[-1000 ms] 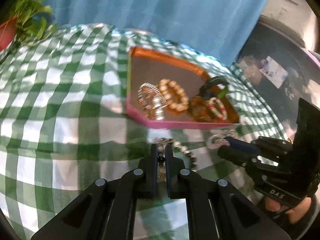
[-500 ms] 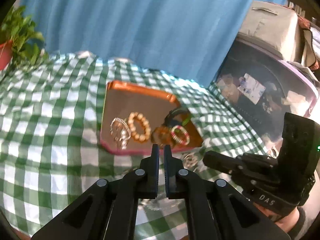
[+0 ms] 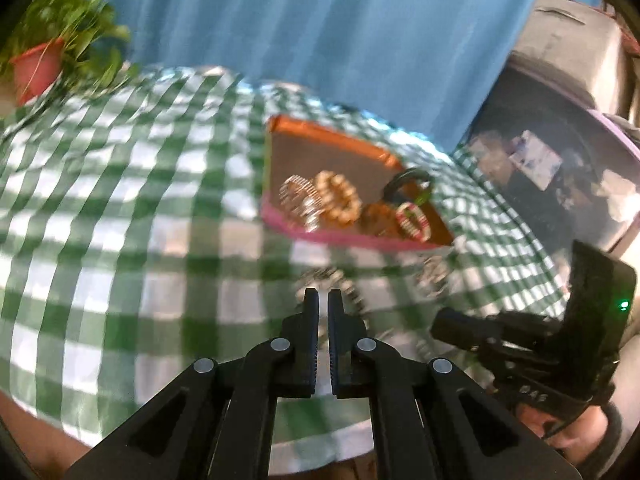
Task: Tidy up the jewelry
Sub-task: 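Lift the crystal bracelet with the right tool while the left tool lifts the black bead bracelet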
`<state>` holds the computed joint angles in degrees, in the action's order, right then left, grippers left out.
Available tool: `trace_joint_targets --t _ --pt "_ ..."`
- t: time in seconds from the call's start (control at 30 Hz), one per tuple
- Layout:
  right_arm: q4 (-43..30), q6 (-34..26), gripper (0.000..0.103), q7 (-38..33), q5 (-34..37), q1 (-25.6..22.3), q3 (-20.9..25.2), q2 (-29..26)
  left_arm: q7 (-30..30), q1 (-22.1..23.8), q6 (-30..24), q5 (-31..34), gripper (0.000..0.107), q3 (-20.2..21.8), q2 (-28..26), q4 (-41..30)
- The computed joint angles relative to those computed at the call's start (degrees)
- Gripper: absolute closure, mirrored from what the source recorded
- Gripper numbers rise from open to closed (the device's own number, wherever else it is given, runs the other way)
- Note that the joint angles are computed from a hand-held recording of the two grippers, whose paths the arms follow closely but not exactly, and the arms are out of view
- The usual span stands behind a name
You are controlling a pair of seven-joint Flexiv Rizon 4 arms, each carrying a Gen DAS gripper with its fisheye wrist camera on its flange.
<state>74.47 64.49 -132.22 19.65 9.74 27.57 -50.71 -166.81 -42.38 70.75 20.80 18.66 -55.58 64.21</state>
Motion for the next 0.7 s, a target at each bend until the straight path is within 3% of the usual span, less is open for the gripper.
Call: trace_joint_targets --t 0.1,0.2,0.3,0.37,0.43,0.47,0.53,0.6,0.67,0.7 --pt "0.19 -0.23 0.078 -0.23 -0.76 0.89 -0.55 -0.35 0.33 0.80 1.00 -0.16 0.102 -1.17 0.39 1.89" --pt "0.95 0.71 0.077 1.01 -1.96 2.16 -2.07 -0.28 0.05 2.33 6.09 -1.46 0.099 -2.66 -0.22 3.31" --pt "1.57 1.72 0.077 2.20 -4.13 3.28 -3.45 -0.46 3.92 3.18 5.92 -4.20 0.093 -3.94 -1.21 2.28" --pt "2.00 2.97 0.078 2.14 -5.06 3.32 -3.21 -0.64 6.20 2.97 4.49 -5.48 0.081 -3.46 -1.89 0.89" --pt "2.61 4.48 0.078 2.16 -6.19 3.51 -3.18 -0.76 8.97 3.04 -0.08 -6.69 0.047 -3.65 -3.12 -2.26" --pt "3.13 5.44 0.077 1.98 -6.85 3.60 -3.18 -0.73 9.90 3.10 -2.17 -6.95 0.044 -3.71 -3.58 -3.45" --pt "4.21 7.23 0.077 1.62 -8.49 3.80 -3.28 -0.66 11.92 2.82 -6.71 -6.16 0.044 -3.34 -4.97 -6.90" --pt "5.49 9.23 0.077 1.30 -10.24 4.00 -3.37 -0.55 15.02 2.10 -14.73 -4.38 0.046 -2.84 -6.67 -12.22" --pt "6.66 11.37 0.083 1.29 -12.20 4.29 -3.57 -0.52 18.15 1.15 -22.75 -1.78 0.063 -2.10 -8.30 -17.29" --pt "7.00 11.54 0.088 0.78 -13.14 3.78 -2.80 -0.60 17.92 1.95 -21.52 -1.63 0.095 -3.63 -8.17 -17.23"
